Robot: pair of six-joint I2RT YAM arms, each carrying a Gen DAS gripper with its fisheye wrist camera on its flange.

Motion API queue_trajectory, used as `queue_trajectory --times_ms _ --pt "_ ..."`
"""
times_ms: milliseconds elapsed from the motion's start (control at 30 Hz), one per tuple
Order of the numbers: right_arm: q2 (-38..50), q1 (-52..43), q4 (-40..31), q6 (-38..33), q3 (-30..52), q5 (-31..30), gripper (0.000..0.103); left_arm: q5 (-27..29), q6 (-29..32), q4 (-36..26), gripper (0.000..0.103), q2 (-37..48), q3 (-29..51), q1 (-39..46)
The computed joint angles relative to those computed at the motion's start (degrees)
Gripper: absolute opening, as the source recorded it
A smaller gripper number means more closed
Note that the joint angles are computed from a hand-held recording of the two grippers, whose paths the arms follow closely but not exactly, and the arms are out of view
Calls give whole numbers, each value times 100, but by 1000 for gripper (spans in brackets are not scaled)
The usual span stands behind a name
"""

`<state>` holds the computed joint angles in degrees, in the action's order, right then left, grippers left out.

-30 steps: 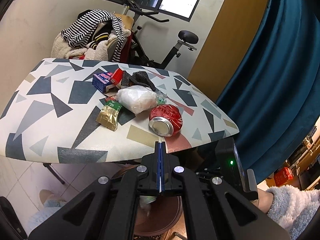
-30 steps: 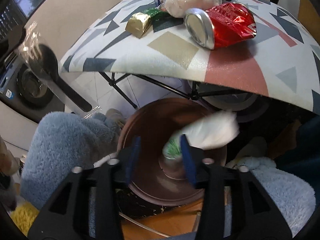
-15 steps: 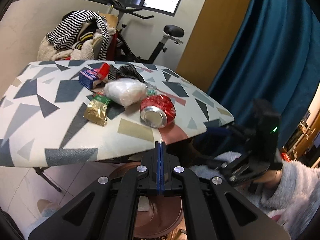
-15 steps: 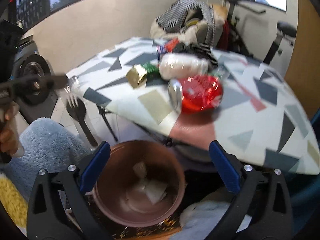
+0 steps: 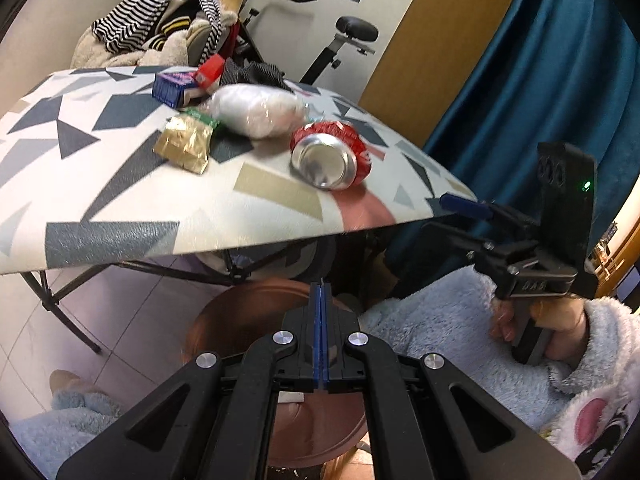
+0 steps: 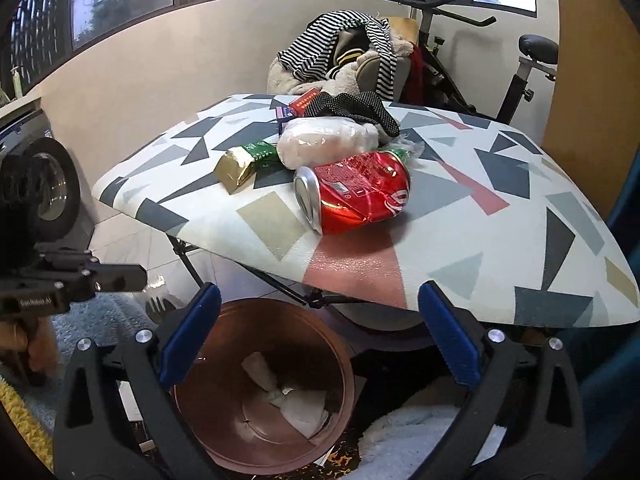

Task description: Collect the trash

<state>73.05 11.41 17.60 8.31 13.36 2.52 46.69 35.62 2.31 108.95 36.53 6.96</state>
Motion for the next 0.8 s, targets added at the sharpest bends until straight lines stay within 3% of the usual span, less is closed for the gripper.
queue_trajectory --times_ms 467,567,600,633,700,800 --pt "257 -222 248 278 8 34 97 -389 0 117 1 494 136 -225" --pt "290 -289 256 311 16 -10 97 -412 0 113 6 473 126 -236" --pt "298 -298 255 319 19 -12 97 -434 -21 150 19 454 105 -239" --pt "301 -295 257 328 18 -1 97 -440 -54 218 42 427 69 -232" --pt "302 -282 251 335 16 17 97 -427 -137 454 66 328 -67 -199" --pt "310 -230 236 358 25 67 97 -545 -297 757 82 191 -224 -202"
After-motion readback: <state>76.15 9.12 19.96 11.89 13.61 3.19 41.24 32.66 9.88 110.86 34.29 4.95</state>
